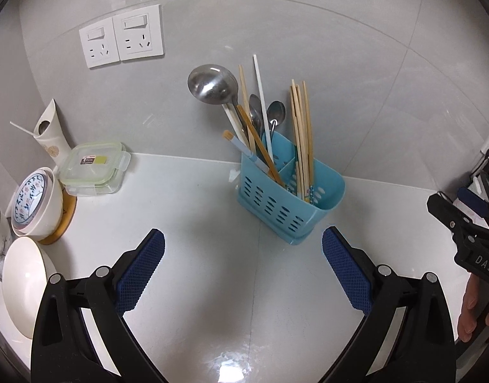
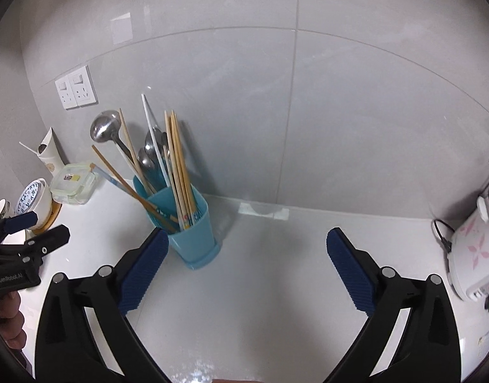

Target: Organize utensils

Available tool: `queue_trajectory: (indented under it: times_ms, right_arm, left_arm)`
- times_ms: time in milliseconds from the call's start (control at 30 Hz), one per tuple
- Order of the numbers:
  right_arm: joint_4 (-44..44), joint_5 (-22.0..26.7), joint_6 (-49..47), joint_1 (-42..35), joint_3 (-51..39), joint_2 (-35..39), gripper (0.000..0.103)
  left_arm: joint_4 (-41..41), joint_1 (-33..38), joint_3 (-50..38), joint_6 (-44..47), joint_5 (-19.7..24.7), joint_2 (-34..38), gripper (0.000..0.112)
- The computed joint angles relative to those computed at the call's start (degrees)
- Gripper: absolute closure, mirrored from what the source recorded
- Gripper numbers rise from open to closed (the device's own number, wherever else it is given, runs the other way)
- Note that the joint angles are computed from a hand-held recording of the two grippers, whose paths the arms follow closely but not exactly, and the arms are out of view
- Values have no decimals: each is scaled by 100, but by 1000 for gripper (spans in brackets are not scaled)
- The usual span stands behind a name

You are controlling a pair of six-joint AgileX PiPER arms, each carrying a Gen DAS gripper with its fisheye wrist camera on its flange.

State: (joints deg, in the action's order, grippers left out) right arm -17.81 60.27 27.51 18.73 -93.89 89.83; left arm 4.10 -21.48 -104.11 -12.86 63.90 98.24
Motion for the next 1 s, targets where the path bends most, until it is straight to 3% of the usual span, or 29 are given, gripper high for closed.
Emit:
queue_trajectory:
  times_ms: [400,1000]
  right_arm:
    - [-661,199,1089,677,798,-495,8]
    - [-538,343,1070,622,773,-549,8]
  left_arm:
    - [-68,75,874,245,-273,-524,15]
    - [36,-69,947,120,-327,-629,15]
